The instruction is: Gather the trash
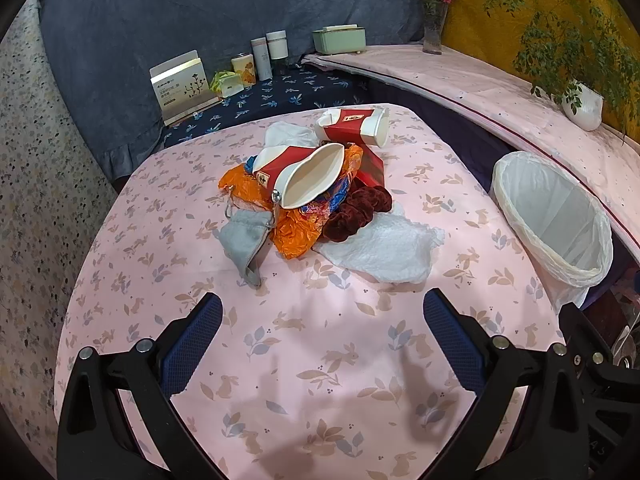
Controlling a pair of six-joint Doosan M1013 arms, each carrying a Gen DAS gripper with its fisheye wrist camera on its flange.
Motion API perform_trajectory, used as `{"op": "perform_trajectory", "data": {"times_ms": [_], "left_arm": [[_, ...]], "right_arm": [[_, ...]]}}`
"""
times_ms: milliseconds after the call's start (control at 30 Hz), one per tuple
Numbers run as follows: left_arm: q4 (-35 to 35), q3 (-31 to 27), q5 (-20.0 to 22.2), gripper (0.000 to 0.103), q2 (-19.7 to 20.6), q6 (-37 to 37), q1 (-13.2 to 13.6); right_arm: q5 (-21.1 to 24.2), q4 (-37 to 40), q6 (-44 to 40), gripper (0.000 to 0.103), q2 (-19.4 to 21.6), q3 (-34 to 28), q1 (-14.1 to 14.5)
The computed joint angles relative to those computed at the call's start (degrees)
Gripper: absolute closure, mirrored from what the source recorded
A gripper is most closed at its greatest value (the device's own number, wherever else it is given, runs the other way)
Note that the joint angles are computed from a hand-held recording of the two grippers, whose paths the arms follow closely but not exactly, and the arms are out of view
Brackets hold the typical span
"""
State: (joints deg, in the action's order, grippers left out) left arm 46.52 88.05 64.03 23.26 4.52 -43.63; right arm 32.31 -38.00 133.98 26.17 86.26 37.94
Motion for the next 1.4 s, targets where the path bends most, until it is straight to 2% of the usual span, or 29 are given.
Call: {"op": "perform_trajectory", "data": {"times_ms": [700,967,1400], "left_arm": [[0.5,0.0,0.5,0.007,-0.2,-0.5,-0.3],[0.7,0.0,0.7,0.008,-0.2,-0.5,-0.3],[0.9,-0.1,0.7,0.008,-0.2,-0.5,-0.4]], "right_arm": [[-0.1,-1.9,2.5,0.007,-0.3,0.2,0.2],[-0.2,-5.3,5.1,0.007,-0.4,0.5,0.6],[-0.3,-4.5,4.3,0.007,-0.2,0.2,0.5]]}}
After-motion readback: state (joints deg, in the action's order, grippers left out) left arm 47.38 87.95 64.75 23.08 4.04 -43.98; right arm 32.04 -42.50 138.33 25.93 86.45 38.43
